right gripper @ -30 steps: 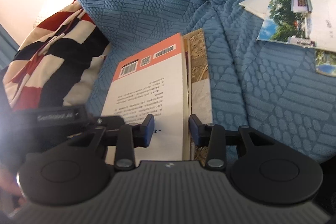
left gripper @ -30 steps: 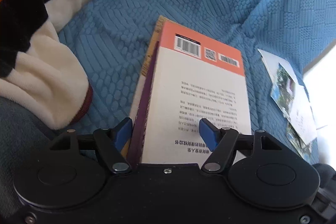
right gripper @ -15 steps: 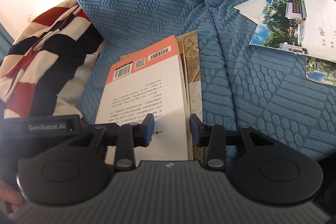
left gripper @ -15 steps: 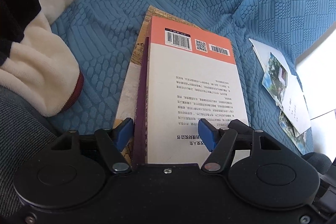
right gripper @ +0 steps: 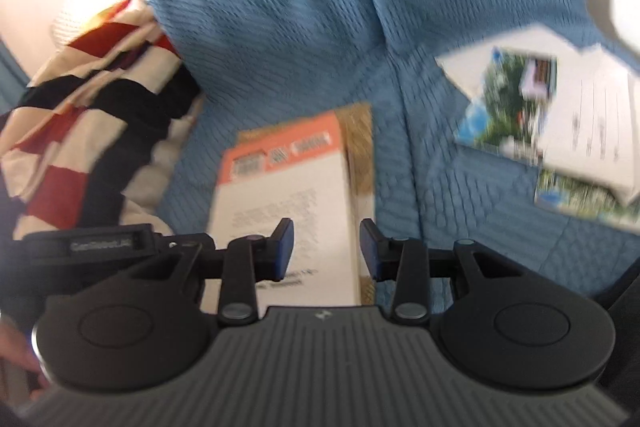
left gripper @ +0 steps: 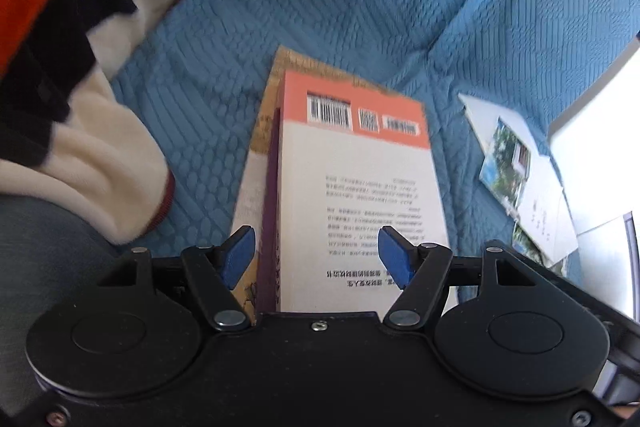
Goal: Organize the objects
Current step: 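Withdraw the left gripper up from the book stack, then move both grippers toward the pile of white envelopes and photo postcards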
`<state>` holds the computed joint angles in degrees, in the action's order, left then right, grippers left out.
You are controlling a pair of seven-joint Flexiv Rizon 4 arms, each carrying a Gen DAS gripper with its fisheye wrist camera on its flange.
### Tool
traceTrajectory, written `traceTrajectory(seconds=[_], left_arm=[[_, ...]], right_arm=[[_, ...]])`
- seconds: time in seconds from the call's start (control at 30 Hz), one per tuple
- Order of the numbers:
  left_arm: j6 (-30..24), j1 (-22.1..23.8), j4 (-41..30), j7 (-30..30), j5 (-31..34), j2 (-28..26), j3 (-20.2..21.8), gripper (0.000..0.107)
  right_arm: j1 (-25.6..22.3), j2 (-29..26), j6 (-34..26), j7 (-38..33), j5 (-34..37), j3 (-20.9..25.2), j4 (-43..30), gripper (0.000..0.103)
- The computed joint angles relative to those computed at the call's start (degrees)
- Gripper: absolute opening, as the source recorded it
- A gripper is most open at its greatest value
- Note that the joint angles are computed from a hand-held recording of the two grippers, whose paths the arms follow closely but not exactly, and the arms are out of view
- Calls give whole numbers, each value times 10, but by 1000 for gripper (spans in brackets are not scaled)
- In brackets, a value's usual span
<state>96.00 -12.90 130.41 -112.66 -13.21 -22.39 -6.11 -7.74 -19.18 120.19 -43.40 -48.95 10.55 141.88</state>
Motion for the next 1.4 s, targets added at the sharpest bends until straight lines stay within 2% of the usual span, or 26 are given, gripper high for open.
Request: traceTrajectory(seconds=[0.03, 0.1, 0.2, 0.27, 0.33, 0.4, 0.47, 0.53, 0.6, 0.7, 0.8, 0.9, 1.03, 1.13, 1.23, 1.33, 1.4], left_arm=[[-2, -10, 2, -3, 1, 10, 11, 65], [6, -3, 11, 1, 5, 30, 6, 66], [7, -2, 20, 4, 7, 62, 0, 66], [6, -31, 20, 0, 16, 82, 26, 66], [-1, -78, 13, -15, 35, 97, 73, 66], [-3, -98, 13, -31, 49, 114, 90, 66], [-3, -102, 15, -39, 61, 131, 90, 67], [-13, -123, 10, -67, 91, 146, 110, 67], [-28, -147, 0, -119, 142, 159, 138, 67], [-50, -158, -13, -171, 205, 174, 145, 67], [-42, -136, 0, -158, 180, 185, 106, 67], [-48, -121, -2, -169, 196, 192, 85, 67], [-24, -89, 15, -113, 133, 195, 30, 67], [-30, -86, 5, -124, 149, 193, 26, 68], [-15, -79, 9, -99, 118, 188, 9, 68], [-29, -96, -13, -137, 166, 181, 32, 69], [-28, -95, -18, -136, 165, 175, 27, 69]], right_arm=[[-10, 12, 3, 2, -18, 2, 0, 40], [-16, 42, 5, 1, -39, -2, 6, 41], [-36, 81, 11, 43, -121, -18, 6, 41], [-43, 105, 27, 74, -172, -35, 8, 41], [-51, 122, 52, 126, -236, -59, 5, 40], [-56, 135, 75, 192, -297, -85, -1, 40], [-55, 153, 87, 234, -323, -106, 3, 41], [-57, 170, 89, 267, -345, -123, 7, 41], [-60, 190, 87, 270, -346, -130, 19, 41], [-68, 220, 70, 269, -351, -139, 34, 41], [-75, 238, 68, 265, -356, -146, 48, 41], [-79, 249, 62, 263, -357, -149, 57, 41], [-80, 254, 60, 249, -348, -151, 64, 41], [-80, 255, 58, 251, -351, -154, 66, 41], [-84, 253, 59, 249, -360, -157, 66, 41], [-89, 252, 58, 249, -360, -159, 67, 41], [-95, 249, 64, 254, -366, -164, 67, 41]])
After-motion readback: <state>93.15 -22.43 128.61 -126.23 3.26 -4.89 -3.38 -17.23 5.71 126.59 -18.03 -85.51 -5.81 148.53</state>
